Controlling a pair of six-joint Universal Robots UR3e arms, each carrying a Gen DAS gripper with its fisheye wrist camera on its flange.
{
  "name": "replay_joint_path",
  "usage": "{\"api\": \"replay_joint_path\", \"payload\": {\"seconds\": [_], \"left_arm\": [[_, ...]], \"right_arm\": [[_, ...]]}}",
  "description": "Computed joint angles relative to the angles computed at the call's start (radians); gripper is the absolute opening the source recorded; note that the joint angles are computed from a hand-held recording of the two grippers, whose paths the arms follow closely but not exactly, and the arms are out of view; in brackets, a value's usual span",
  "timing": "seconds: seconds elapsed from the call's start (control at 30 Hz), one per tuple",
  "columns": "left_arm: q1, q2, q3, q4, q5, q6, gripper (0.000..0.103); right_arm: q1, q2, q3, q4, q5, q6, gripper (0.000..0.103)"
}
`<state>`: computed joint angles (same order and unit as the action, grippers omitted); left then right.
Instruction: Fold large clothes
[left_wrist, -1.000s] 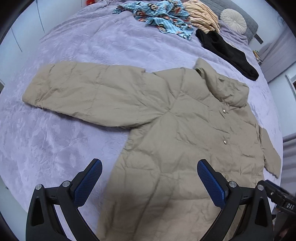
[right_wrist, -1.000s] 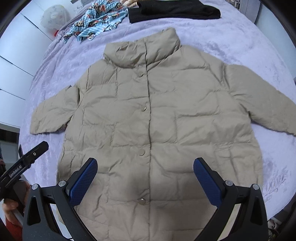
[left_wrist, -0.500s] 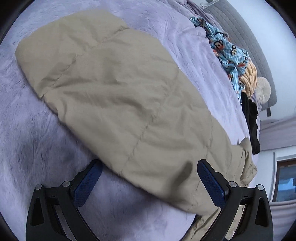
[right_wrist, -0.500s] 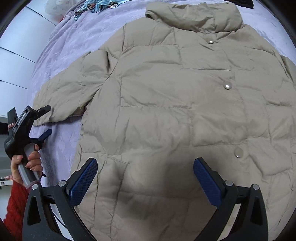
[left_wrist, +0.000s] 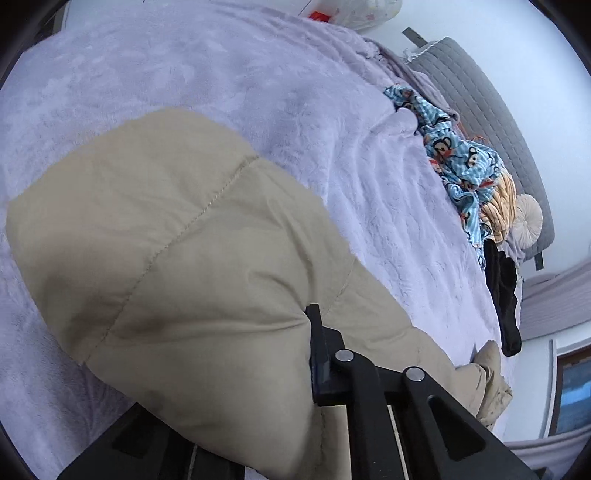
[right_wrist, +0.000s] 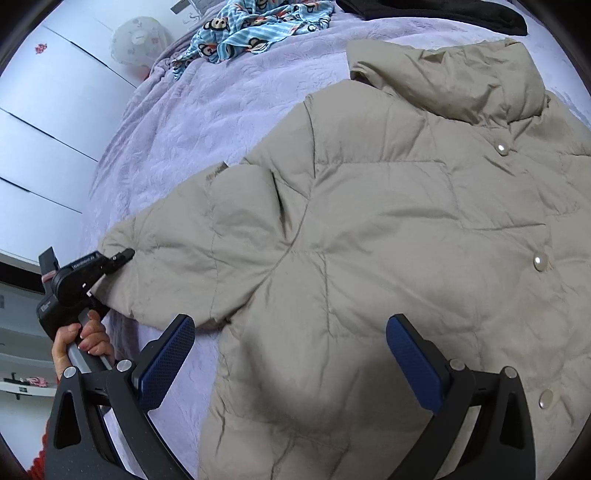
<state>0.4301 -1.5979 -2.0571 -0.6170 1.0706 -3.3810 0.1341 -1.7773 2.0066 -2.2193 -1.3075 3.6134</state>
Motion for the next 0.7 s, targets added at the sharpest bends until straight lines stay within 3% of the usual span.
{"api": "replay_joint_path", "payload": {"seconds": [0.07,0.13,0.17,0.2,0.43,0.6,0.7], "left_arm": [[0.000,0.071,0.018,-0.041,0.007,0.049,0.011],[-0.002,0.145,0.035,-0.083,0.001,0.090,0.011],[-0.012,0.172,0.055,-0.101,0.003,0.111,0.011],[-0.027,0.189,0.079,-0.114,0.008,0.124,0.011],[-0.281,0.212,0.272,-0.136,0.100,0.157,0.011],[-0.634,0.011,0.529,-0.110,0.240,0.076,0.011],[-0.836,-0.190,0.782,-0.163,0.318,0.028,0.011]], "right_arm": [[0.012,0.036,-0.016,-0.051,-0.003,0.023,0.098],[0.014,0.083,-0.035,-0.081,0.014,0.025,0.055],[0.008,0.118,-0.042,-0.104,0.038,0.030,0.024],[-0.007,0.139,-0.027,-0.149,0.076,0.038,0.018],[-0.011,0.352,0.017,-0.404,0.237,0.046,0.014],[-0.045,0.372,0.017,-0.342,0.331,-0.051,0.014],[-0.168,0.172,0.139,-0.209,0.405,-0.172,0.015]]}}
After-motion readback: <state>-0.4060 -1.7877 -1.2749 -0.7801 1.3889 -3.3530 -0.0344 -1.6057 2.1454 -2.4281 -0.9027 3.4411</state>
